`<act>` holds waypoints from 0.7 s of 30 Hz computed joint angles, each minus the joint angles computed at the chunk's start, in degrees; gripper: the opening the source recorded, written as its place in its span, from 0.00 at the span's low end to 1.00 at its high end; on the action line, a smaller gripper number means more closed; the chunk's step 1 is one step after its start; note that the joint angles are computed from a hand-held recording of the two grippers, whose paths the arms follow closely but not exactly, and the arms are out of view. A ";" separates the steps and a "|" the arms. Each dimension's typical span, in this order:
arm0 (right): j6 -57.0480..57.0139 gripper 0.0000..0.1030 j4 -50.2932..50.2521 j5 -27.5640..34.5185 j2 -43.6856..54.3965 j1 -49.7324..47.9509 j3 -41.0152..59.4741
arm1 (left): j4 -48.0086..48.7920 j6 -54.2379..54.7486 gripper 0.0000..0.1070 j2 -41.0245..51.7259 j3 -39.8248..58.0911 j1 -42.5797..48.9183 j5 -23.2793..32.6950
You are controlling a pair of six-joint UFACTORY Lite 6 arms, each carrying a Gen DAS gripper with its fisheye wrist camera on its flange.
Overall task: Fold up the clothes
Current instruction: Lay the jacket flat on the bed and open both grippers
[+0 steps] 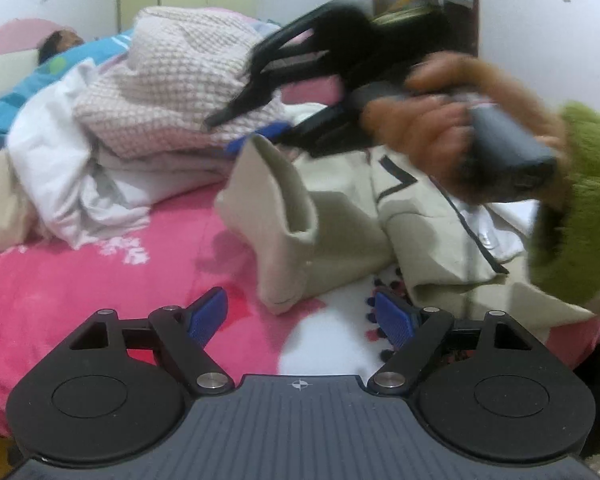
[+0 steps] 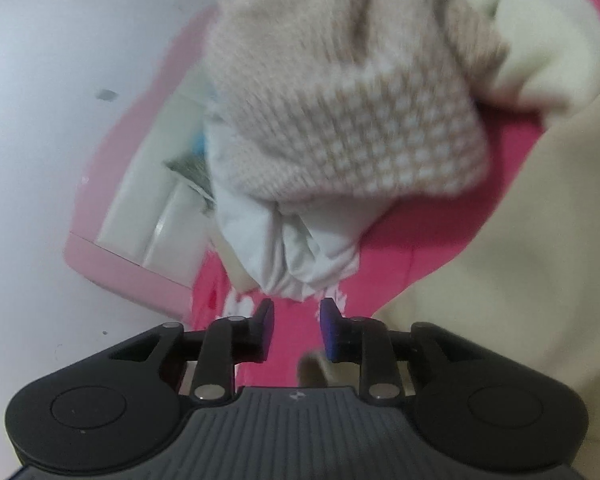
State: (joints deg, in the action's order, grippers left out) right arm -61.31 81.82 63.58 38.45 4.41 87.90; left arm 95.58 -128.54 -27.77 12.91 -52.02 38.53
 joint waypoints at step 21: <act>-27.66 0.30 -9.40 -5.20 -36.44 -57.55 -46.44 | 2.19 -3.94 0.75 3.33 7.39 28.68 1.29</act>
